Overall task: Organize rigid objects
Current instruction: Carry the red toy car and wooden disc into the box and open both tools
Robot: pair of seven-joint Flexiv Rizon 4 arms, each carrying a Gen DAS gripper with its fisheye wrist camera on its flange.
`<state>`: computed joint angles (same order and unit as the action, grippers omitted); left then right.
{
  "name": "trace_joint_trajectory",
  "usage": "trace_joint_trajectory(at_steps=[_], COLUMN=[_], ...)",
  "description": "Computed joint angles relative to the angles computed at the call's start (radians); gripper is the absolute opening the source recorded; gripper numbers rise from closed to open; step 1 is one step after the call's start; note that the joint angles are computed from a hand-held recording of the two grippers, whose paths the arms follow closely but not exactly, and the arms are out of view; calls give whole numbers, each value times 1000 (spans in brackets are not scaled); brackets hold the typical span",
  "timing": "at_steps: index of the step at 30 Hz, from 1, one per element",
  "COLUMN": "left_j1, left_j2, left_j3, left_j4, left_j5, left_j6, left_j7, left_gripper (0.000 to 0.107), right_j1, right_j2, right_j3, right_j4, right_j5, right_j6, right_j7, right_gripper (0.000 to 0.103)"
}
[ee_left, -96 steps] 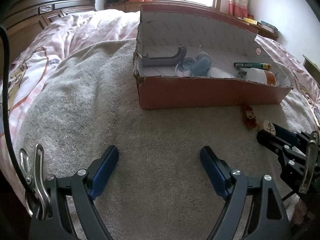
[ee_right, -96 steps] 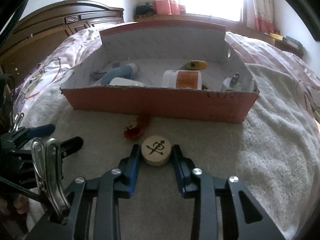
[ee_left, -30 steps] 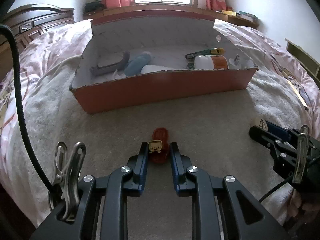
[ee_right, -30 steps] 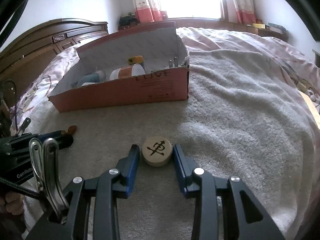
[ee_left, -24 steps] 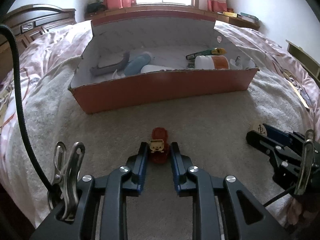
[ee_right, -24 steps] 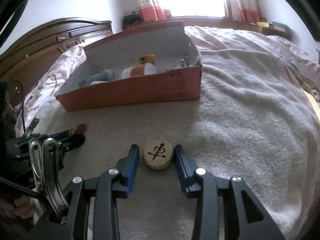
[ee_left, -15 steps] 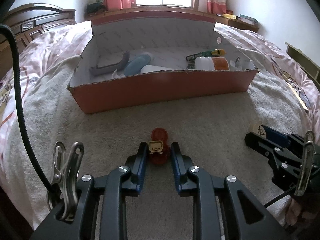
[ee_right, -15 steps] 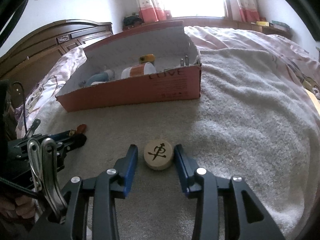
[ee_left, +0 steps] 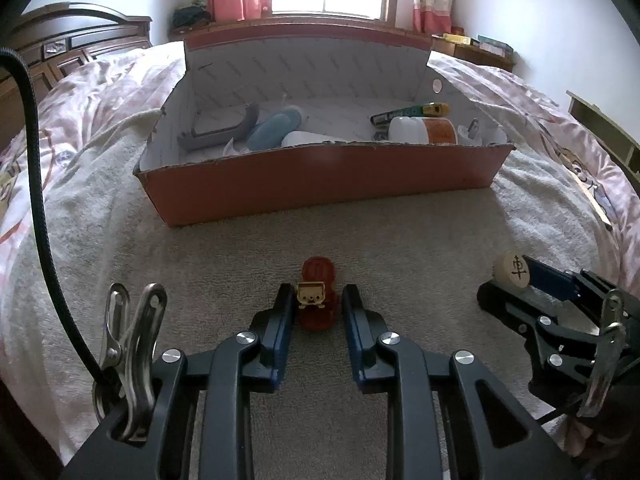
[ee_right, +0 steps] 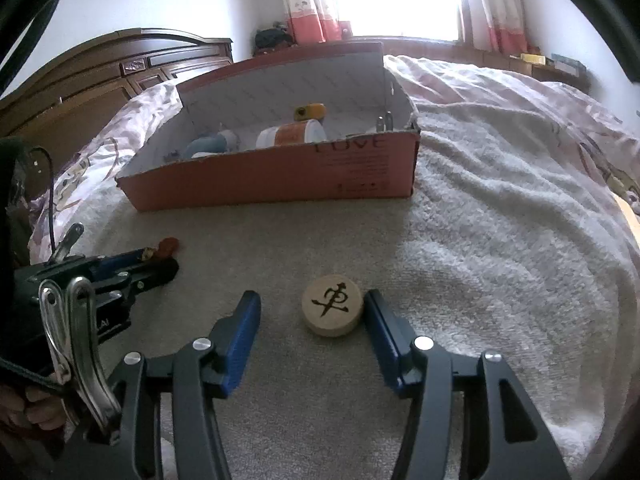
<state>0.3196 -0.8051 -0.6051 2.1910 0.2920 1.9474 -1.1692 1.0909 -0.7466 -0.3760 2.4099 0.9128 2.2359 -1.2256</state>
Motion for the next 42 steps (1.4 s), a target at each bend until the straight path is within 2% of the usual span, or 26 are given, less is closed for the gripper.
trace_joint_trajectory(at_steps=[10,20,27,33,42], left_j1=[33,66,99,145,191], left_j2=[-17,-15,-7,-6,5], left_j3=[-33,-64,-100,-149,-209], left_j4=[1,14,31,43,44], left_j5=[7,3,8,17,27], left_j6=[-10,-26,-30,-35,-29], left_j7=[5,8,16,18,17], left_gripper=[25,22,22,22,22], right_j1=[26,25,0,-21,-98], right_j2=[-13,-6,18,45,120], right_j3=[-32,-29,6,33,97], right_j4=[4,13,16,8,-16], right_j5=[36,25,14,23,25], right_j6=[-14,-7,21,36,63], right_j7=[24,41,36,-2,-99], right_gripper=[33,33,33,33,33])
